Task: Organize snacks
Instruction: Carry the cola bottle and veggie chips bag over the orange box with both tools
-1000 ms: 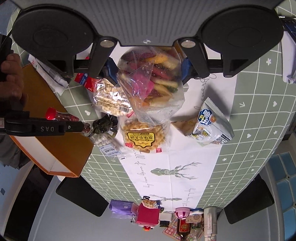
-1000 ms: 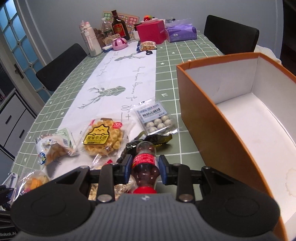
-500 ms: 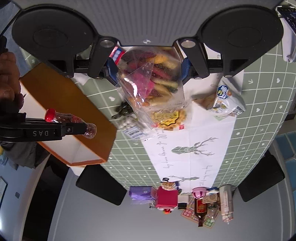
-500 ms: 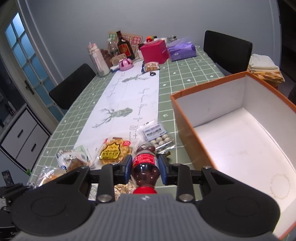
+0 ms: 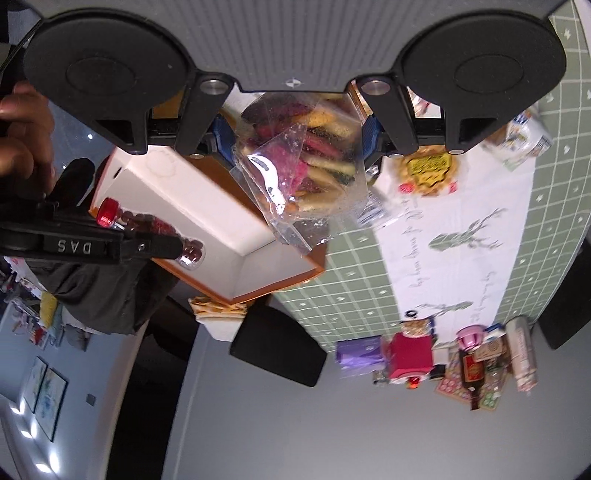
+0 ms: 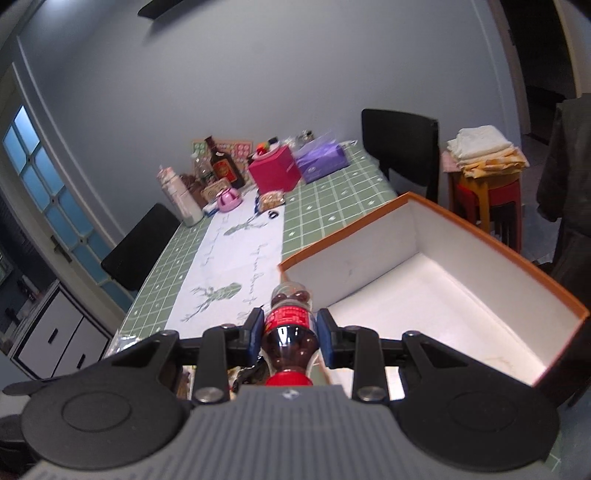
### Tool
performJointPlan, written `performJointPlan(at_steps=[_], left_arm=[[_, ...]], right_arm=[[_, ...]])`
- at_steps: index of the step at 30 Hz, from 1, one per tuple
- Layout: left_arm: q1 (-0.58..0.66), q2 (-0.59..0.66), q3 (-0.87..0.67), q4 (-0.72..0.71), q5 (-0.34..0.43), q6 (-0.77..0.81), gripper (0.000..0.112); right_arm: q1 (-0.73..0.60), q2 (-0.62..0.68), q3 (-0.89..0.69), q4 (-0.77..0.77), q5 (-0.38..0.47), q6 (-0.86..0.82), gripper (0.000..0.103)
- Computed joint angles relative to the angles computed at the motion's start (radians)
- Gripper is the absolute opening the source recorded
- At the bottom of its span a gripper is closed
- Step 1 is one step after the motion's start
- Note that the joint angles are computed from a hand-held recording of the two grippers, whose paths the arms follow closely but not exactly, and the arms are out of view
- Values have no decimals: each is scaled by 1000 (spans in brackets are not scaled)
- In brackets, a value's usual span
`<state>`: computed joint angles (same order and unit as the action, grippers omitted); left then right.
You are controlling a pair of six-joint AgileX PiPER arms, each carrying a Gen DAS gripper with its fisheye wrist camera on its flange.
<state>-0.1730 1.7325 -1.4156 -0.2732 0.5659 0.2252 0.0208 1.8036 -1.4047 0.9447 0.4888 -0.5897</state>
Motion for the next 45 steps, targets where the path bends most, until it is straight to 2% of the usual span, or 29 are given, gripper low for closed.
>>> performJointPlan(at_steps=[7, 14, 18, 24, 30, 38, 42, 45], left_arm=[[-118, 101, -144, 132, 23, -124, 74], [-162, 194, -325, 49, 94, -80, 74], [-196, 259, -419, 52, 121, -52, 74], [-226, 353, -502, 49, 120, -6, 74], [-238, 416, -520, 84, 101, 22, 74], [-235, 493, -557, 69, 138, 112, 74], [-231, 531, -613, 65, 208, 127, 74], [-234, 550, -631, 79, 228, 129, 74]], right_arm=[[-79, -1, 13, 1, -2, -9, 29], [-126, 21, 2, -19, -7, 6, 29], [-149, 55, -26, -51, -6, 44, 29], [-178, 113, -64, -86, 10, 83, 29], [-190, 171, -104, -134, 29, 119, 29], [-198, 244, -174, -176, 61, 166, 29], [-177, 258, -195, -253, 59, 196, 29], [-165, 265, -202, -277, 63, 185, 29]])
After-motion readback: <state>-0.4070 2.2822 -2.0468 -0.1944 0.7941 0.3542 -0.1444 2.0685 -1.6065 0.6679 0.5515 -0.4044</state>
